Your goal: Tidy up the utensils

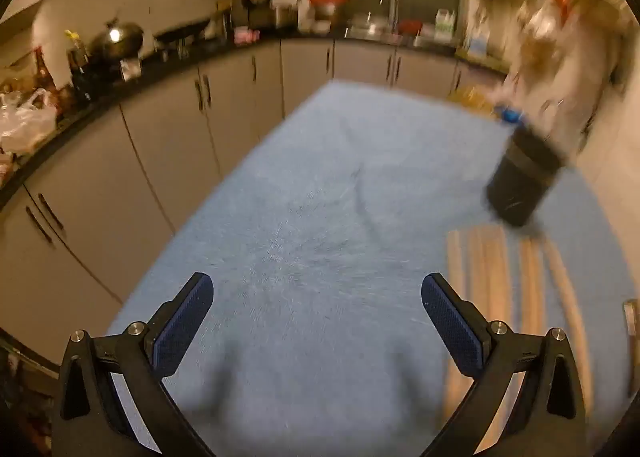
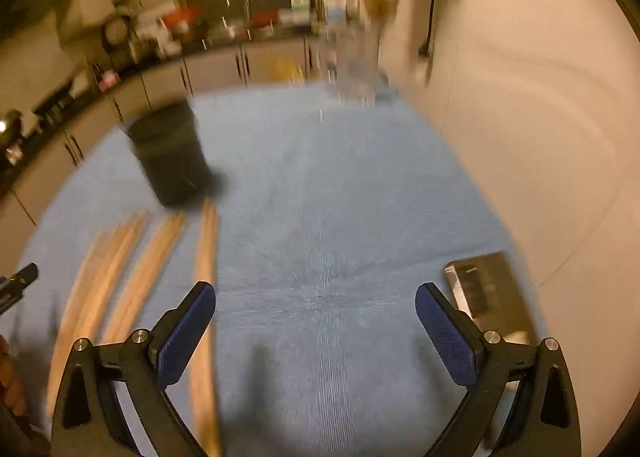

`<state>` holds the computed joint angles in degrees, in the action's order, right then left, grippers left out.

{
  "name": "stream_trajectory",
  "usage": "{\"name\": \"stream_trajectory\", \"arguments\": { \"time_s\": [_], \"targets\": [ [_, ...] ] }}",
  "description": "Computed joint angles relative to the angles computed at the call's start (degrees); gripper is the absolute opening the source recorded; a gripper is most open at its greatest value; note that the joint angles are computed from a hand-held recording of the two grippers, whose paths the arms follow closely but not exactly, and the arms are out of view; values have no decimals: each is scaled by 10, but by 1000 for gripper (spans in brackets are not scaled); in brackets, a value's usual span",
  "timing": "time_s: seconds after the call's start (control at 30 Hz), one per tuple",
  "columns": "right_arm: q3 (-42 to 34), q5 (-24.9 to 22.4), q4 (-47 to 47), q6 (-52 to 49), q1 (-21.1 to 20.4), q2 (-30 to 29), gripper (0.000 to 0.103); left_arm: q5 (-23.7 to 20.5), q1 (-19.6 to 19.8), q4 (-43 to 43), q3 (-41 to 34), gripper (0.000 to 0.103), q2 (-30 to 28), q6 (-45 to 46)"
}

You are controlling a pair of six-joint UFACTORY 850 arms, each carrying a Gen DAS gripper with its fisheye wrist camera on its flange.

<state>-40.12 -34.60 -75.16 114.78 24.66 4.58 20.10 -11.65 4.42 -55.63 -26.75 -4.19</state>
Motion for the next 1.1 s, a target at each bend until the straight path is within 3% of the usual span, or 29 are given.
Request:
{"name": "stream_trajectory", "arguments": {
  "time_s": [0.1, 0.2, 0.33, 1.1],
  "targets": [
    [28, -92, -76, 123, 87, 38, 103, 79, -11, -20, 86, 103, 68, 19],
    [42, -124, -118, 177, 137, 51, 103, 91, -19, -30, 117, 103, 103, 40],
    [29, -114, -108, 156, 132, 40, 103, 114, -31, -83, 132, 103, 112, 89],
    [47, -92, -128, 162, 135, 47, 100, 116, -34, -83, 133, 103, 88, 94]
  ]
}}
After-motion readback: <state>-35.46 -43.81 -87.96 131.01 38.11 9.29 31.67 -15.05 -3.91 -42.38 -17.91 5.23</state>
